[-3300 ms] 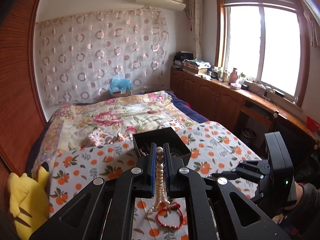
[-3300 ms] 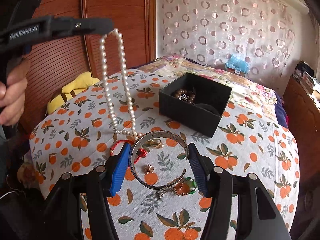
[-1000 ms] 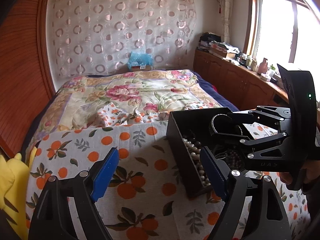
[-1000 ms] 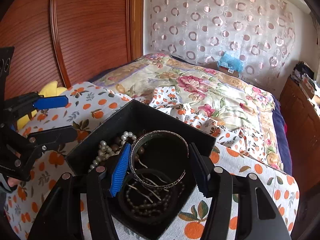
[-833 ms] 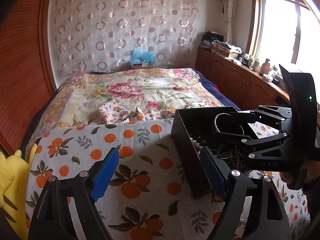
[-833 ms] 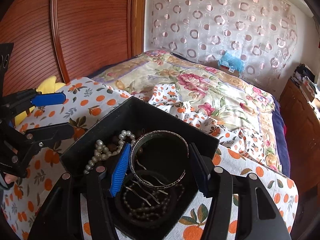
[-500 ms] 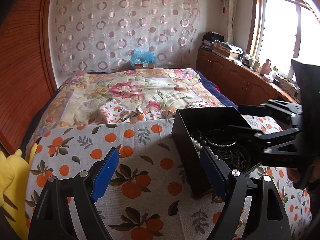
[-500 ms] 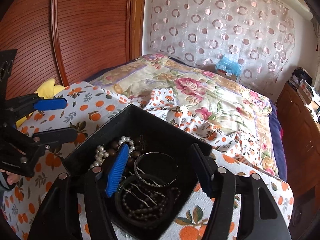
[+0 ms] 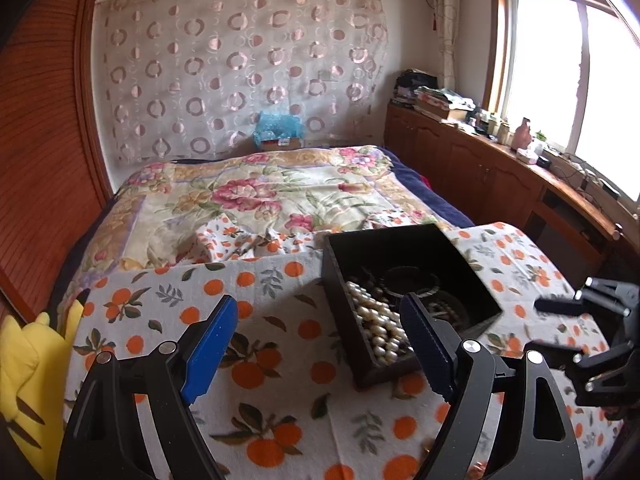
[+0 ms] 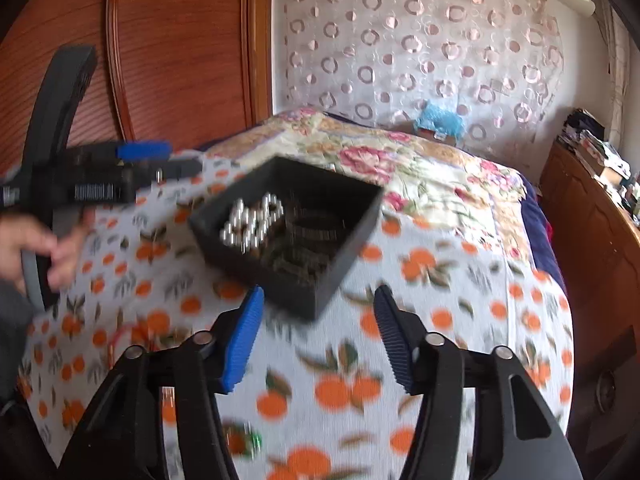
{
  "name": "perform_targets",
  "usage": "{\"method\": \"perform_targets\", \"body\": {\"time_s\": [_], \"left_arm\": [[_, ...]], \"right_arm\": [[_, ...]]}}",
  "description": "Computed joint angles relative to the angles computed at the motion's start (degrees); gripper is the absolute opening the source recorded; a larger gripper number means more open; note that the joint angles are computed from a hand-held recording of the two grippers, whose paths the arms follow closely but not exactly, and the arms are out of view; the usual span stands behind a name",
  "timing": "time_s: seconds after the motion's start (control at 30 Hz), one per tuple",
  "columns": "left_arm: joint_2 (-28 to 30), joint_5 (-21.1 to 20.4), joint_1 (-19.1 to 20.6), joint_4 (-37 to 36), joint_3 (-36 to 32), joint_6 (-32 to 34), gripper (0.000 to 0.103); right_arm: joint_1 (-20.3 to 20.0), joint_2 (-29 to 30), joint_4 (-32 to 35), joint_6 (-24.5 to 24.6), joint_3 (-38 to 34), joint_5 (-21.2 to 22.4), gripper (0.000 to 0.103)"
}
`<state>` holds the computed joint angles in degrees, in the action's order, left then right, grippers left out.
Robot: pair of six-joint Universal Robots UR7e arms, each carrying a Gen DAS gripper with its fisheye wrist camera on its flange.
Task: Organize jewelry
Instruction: 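Withdraw both open grippers from the box toward the remaining jewelry, then close the left gripper on the red string bracelet while the right reaches the green earring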
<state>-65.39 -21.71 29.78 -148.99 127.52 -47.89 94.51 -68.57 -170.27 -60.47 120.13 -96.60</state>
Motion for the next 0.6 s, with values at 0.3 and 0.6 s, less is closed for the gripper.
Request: {"method": "perform_targets", "body": {"time_s": [0.3,0.6], "left_arm": [[-2.1,-3.7,-4.6,11.6,2.4,-11.0,0.080],[-4.8,-8.8,-9.5,23.4,6.4,-25.0,0.080]], "right_arm": [[-4.7,-6.1,3.4,-0.8,6.5,-0.4,0.033],[-4.6,-6.4,3.7,-3.3,9.7,-2.6,0.025]]}}
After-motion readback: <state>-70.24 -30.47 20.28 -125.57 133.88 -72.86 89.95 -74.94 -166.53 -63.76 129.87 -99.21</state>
